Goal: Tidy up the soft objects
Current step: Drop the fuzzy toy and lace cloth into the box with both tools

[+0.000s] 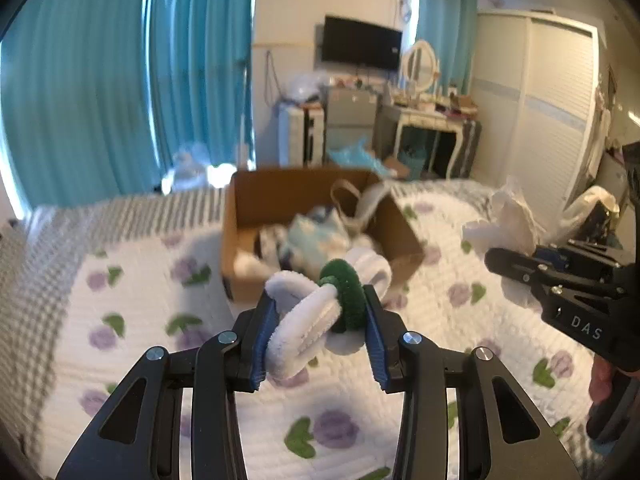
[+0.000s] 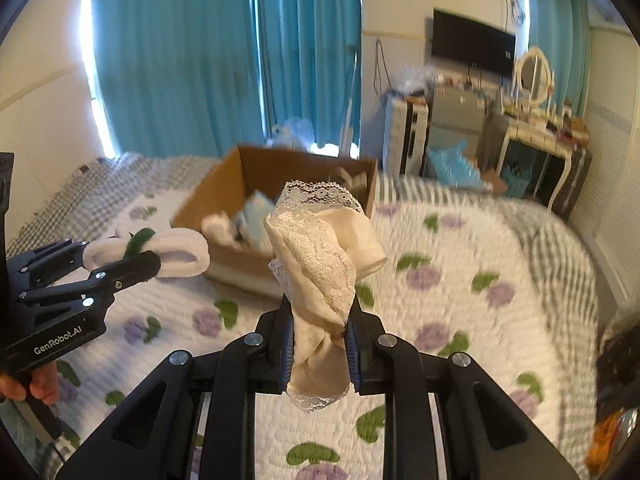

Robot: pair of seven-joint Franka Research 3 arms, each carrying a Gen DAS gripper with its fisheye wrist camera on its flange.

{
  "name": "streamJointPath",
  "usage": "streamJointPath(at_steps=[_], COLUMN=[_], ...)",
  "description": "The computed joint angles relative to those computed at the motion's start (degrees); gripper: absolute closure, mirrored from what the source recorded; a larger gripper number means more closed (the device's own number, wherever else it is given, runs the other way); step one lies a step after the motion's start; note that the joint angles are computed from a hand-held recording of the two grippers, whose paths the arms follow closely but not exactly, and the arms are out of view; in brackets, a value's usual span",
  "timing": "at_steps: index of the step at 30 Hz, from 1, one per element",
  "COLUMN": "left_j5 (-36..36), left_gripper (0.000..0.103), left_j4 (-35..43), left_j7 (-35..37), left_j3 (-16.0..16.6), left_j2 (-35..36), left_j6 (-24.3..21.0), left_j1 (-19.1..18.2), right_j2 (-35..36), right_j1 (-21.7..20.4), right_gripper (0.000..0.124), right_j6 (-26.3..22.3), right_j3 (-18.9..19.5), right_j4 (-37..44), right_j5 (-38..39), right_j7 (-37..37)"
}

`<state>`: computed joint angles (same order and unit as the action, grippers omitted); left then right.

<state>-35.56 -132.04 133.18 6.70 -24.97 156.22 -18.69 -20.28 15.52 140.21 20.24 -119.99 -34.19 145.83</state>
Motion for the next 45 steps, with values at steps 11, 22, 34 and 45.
streamJointPath(at_steps=[11,22,34,45], left_j5=[0.21,1.04,7.02,7.08], left_gripper=[0.064,0.024,0.017,0.017], left_j4=[12.37,21.4,22.43,16.78], left_j7=[-1.33,-4.2,-6.8,-9.71], left_j3=[-3.17,-11.81,-17.47,-14.14], left_j2=[10.56,24.45,27.8,19.23], left_j6=[1.69,8.46,12.15,11.1], left_j1=[1.77,8.65,14.83,12.6], right_j2=[6.6,17.43,24.49,18.14], right_j1=[-0.93,3.06,5.7,7.23], right_gripper=[0.103,0.103,0.058,0.037], right_j6=[0.78,4.26,7.15,1.59], right_j3=[-1.23,-9.67,-15.46,-13.45], right_j4=[11.79,17.34,22.79,21.04], right_j5=[-6.83,-6.28,-7.63,-15.75], right_j7=[-2.02,-5.38,-5.46,3.25])
